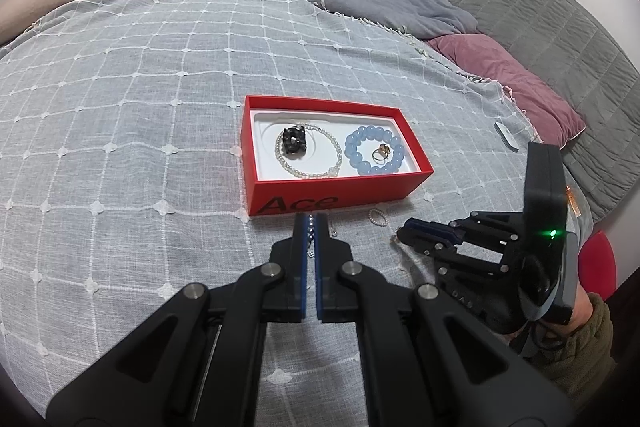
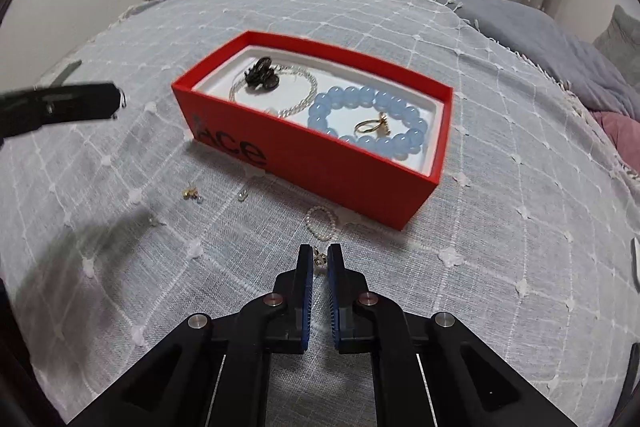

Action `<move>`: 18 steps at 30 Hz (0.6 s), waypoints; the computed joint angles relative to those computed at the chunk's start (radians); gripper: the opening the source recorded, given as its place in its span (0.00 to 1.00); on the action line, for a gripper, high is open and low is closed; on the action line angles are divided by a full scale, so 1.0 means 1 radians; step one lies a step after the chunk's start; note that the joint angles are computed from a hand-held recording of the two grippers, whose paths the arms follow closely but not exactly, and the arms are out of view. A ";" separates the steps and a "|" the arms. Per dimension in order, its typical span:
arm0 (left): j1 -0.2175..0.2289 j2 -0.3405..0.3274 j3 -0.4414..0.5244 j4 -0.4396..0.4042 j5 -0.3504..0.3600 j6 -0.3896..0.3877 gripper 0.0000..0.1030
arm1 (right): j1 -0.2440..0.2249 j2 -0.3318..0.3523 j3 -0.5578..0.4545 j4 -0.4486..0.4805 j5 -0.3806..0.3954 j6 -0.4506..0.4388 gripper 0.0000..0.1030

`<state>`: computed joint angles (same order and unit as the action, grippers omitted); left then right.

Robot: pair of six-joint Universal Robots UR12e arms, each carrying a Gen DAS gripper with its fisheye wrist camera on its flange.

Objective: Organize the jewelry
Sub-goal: 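Carry the silver ring and gold earring in both tools over the red box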

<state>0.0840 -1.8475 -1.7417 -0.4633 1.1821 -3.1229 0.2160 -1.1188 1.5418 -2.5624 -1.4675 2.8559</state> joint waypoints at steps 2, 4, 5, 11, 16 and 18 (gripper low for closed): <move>0.001 0.000 0.000 -0.001 -0.001 -0.001 0.03 | -0.007 -0.002 -0.003 0.004 0.017 0.012 0.07; 0.002 0.000 0.001 0.000 -0.002 0.000 0.03 | -0.013 -0.006 -0.003 -0.001 0.028 0.024 0.07; 0.002 0.000 0.001 0.001 -0.003 0.000 0.03 | -0.015 -0.008 -0.002 -0.003 0.033 0.027 0.07; 0.002 0.000 0.001 0.015 -0.012 0.001 0.03 | -0.022 -0.028 0.009 -0.039 0.068 0.035 0.07; 0.003 -0.008 0.013 0.031 -0.016 -0.003 0.03 | -0.026 -0.037 0.006 -0.065 0.101 0.046 0.07; 0.001 -0.016 0.024 0.042 -0.019 -0.007 0.03 | -0.032 -0.039 0.000 -0.072 0.128 0.053 0.07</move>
